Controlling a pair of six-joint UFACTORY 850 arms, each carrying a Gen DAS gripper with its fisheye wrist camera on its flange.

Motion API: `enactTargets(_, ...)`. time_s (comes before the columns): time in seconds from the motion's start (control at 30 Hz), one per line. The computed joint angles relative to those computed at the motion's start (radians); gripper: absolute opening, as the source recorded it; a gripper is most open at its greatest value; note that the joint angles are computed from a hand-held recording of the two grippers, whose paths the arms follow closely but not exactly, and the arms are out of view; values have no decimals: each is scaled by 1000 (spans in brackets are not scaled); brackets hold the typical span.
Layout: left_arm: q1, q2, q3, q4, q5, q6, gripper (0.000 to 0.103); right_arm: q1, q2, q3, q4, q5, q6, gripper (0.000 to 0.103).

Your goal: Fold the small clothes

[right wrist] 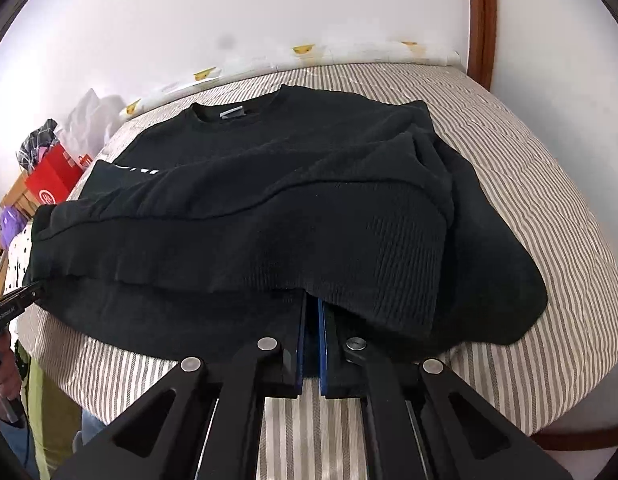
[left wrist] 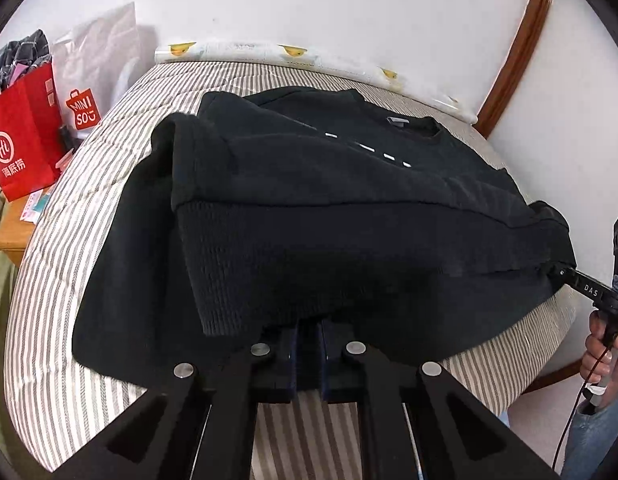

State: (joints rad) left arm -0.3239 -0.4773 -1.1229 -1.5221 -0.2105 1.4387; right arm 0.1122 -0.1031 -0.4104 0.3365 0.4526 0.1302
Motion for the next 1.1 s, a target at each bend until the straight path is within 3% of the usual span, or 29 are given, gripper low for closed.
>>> enactTargets(0.23,4,-19,-57,-61,2,55,8,-69,-35,-63,-182,-8,141,3)
enactTargets(0.67,18,-179,-329,339,-37,-353,8,-172,-121,-231,-349,-31,287,3)
enactTargets(0.83,17,-258,-462,530,-57,-548,8,-184,-179,-322,-168,-76,109,5)
enactTargets(0.93,21,-280,-505,562,-61,-589,8,-202,-205,-371,-79,-118,22,8)
enactTargets(1.0,25,-285,-518,570,-63,-591,8,-209,-195,-367,-69,-94,4,8)
enactTargets(1.1,35,-277,-508,577,-44,-589,14,-217,-186,-365,-102,-91,2,26)
